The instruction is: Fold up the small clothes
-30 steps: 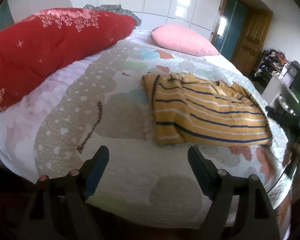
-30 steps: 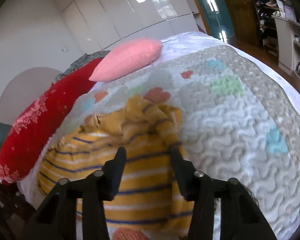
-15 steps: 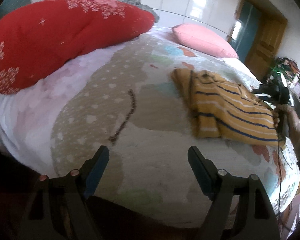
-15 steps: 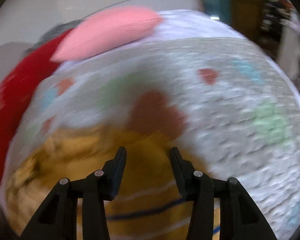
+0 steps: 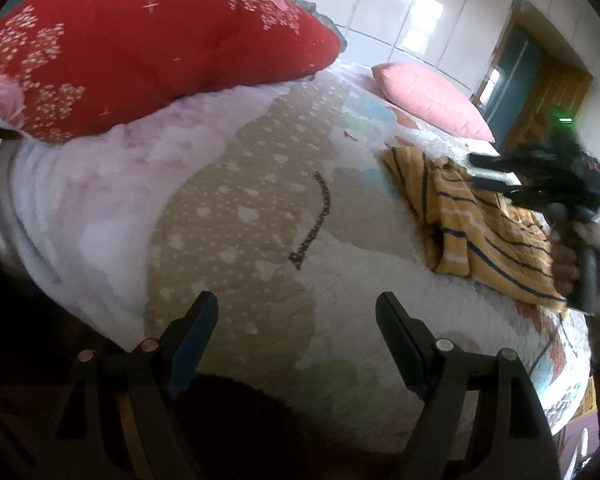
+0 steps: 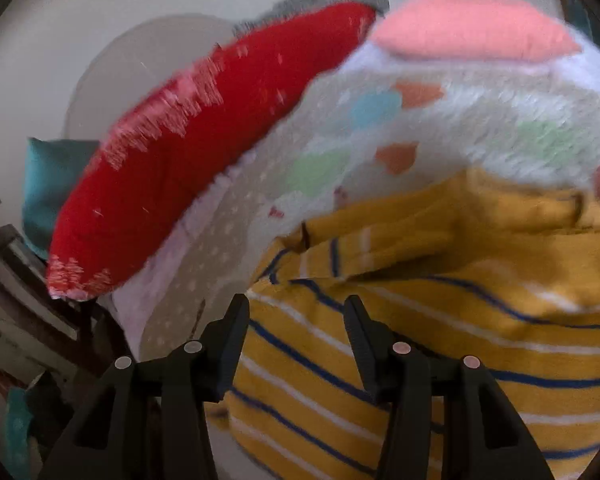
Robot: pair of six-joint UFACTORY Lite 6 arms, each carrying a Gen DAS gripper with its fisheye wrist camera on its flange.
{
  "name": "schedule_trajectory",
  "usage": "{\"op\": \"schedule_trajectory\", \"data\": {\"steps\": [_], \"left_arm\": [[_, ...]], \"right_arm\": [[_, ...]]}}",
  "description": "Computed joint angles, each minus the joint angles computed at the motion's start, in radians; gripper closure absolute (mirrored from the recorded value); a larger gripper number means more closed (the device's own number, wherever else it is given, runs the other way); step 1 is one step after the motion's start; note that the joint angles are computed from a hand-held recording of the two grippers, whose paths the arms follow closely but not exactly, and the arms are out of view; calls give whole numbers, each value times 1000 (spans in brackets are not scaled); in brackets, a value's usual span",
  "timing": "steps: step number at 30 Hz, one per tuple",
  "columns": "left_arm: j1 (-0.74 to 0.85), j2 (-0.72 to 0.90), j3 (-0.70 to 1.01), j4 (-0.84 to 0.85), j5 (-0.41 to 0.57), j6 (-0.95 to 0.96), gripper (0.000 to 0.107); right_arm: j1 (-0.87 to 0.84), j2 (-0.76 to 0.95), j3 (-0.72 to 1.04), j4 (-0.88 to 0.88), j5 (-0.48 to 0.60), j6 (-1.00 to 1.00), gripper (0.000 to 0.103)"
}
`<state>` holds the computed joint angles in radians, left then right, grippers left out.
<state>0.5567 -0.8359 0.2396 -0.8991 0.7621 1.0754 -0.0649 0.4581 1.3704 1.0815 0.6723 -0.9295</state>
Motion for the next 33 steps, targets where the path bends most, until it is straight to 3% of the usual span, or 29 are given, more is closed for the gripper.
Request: {"op": "schedule_trajectory", "data": {"steps": [3,5,8,10,12,16,19,21,27,30,33], "left_arm": [[106,42,-3,-37,50,98,27],[151,67,-1,-48,68,139,27],[206,116,9,-64,83,196,27],[232,138,12,-72,87,225,27],[240,147,11,-75,83,239,27],[224,110,-4,-53,83,206,27],[197,40,-15,-23,99,152,27],[184,-30,-22,3,126,105,27],[56,-153,-13,68,157,-66,27],[-39,-197,-9,89,155,-159,27],[-188,-225,-11,126,95,-272,26]], "right_arm": [[81,209,244,-210,-57,279,48],[130,321,424,-369,-83,440,38],[204,523,738,-566,-73,622,31],[242,639,939,-716,-8,738,27],[304,682,1005,-871,-10,806,20],[421,533,740,-1234,-161,956,19],[465,384,522,-1342,-252,989,20],[459,281,406,-1234,-289,889,20],[346,-140,-51,-606,-319,408,20],[179,-403,-356,-321,-290,95,20],[-105,-652,-614,-226,-225,-106,20]]}}
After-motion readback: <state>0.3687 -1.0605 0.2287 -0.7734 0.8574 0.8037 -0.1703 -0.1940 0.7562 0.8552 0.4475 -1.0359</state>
